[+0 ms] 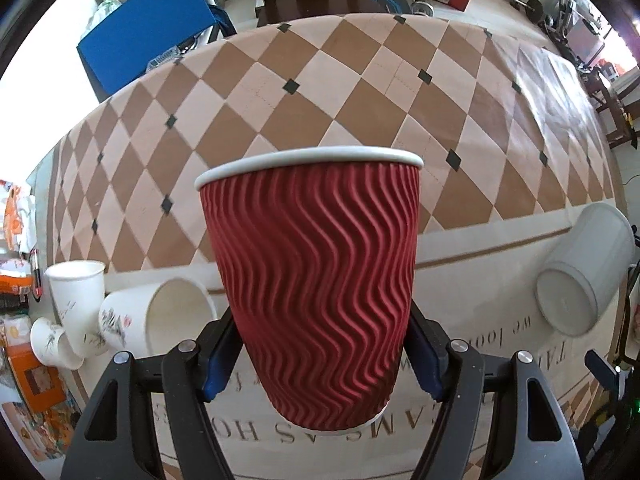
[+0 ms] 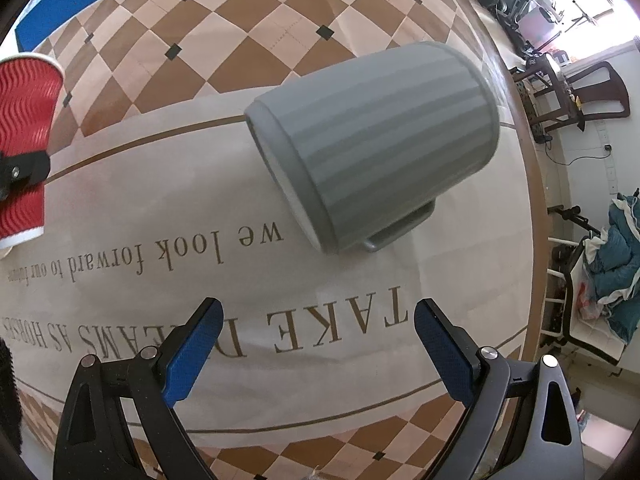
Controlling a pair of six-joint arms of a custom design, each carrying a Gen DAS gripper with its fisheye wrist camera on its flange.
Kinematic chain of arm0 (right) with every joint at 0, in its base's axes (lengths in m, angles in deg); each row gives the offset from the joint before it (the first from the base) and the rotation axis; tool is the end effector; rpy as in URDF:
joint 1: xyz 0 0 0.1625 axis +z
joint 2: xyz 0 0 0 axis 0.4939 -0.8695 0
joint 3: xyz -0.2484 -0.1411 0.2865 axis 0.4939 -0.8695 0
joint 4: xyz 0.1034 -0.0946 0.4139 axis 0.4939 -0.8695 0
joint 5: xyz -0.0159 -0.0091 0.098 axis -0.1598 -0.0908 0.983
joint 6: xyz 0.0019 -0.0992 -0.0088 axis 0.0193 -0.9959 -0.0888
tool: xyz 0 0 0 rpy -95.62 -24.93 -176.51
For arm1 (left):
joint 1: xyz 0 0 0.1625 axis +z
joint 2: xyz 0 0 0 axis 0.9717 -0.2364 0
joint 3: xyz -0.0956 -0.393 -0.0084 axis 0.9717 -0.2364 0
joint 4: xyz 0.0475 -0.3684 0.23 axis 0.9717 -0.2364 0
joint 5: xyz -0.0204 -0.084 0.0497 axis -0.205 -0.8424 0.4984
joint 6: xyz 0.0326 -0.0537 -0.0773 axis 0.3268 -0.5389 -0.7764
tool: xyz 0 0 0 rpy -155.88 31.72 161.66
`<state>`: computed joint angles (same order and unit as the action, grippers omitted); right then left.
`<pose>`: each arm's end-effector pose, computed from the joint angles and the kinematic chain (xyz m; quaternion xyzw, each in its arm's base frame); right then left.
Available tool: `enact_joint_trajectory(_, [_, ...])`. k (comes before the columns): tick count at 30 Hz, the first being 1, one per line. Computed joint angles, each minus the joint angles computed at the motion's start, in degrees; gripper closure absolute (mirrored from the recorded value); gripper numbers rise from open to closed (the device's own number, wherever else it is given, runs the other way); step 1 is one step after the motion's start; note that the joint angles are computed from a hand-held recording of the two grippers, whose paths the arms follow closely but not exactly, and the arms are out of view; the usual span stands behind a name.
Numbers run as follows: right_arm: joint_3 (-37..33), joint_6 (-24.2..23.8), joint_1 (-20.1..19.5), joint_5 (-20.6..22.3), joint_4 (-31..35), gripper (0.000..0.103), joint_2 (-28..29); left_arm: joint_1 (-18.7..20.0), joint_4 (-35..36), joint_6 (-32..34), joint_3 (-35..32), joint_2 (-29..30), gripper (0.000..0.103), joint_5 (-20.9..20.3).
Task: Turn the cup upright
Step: 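Lift the red cup with the left tool and carry it toward the right tool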
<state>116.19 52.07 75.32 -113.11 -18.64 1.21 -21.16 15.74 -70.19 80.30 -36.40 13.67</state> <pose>0.2468 -0.7133 0.1999 0.0519 -0.8875 -0.0234 0.4572 -0.2884 -0.7601 0.2054 -0.0438 0.9111 -0.0504 0.4066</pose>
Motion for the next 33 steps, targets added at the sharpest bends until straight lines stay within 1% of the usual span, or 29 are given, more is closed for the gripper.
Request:
enact_joint_trajectory(2, [0.6,0.0,0.4,0.0,-0.2,0.005,-0.6,-0.7,-0.2,-0.7,1.7,-1.4,0.033,0.1])
enact_joint_trajectory(6, [4.5,-0.5,1.7,-0.3,-1.9,0.005,-3.3,-2.4,-2.4,-2.7,8.7,-6.6,0.033,-0.4])
enact_joint_trajectory(8, [5.9,-0.1,2.2,-0.5,-1.9,0.006,-4.3,-3.7,-2.9,-4.1,11.8,-9.2,0.033,-0.9])
enact_joint_trajectory(9, [6.8,0.3,2.6,-0.6,-1.9,0.005,-4.9,-3.9,-2.7,-4.4,12.0,-9.6,0.033,-1.0])
enact_joint_trajectory(10, [8.0,1.0,3.1,-0.9,-2.0,0.006,-5.8,-4.4,-3.1,-5.0,14.0,-11.2,0.033,-1.3])
enact_joint_trajectory(13, [11.4,3.2,4.4,-1.6,-1.6,0.006,-8.3,-5.9,-4.4,-6.8,19.3,-14.9,0.033,-3.3])
enact_joint_trajectory(14, [11.2,4.5,4.8,-1.5,-0.5,0.006,-8.3,-6.8,-4.7,-7.5,21.0,-15.8,0.033,-4.1])
enact_joint_trajectory(16, [13.4,6.2,5.3,-1.0,-0.1,0.006,-9.9,-8.3,-5.4,-9.0,25.1,-18.4,0.033,-5.7])
enact_joint_trajectory(19, [16.8,8.1,6.0,-1.9,0.6,0.006,-12.0,-9.3,-7.6,-10.8,30.6,-21.4,0.033,-8.4])
enact_joint_trajectory(21, [18.6,9.5,6.2,-2.1,1.1,0.006,-13.1,-9.4,-10.4,-12.0,34.1,-23.0,0.033,-10.8])
enact_joint_trajectory(24, [20.2,10.7,5.5,-3.3,1.8,0.006,-14.3,-9.4,-14.6,-13.4,38.1,-24.4,0.033,-13.6])
enact_joint_trajectory(27, [22.5,13.0,5.2,-3.8,3.1,0.006,-16.0,-9.2,-18.9,-13.6,41.1,-24.9,0.033,-16.0])
enact_joint_trajectory(33, [23.8,14.6,4.3,-4.6,4.5,0.006,-17.0,-8.7,-21.4,-11.1,42.6,-23.1,0.032,-17.8])
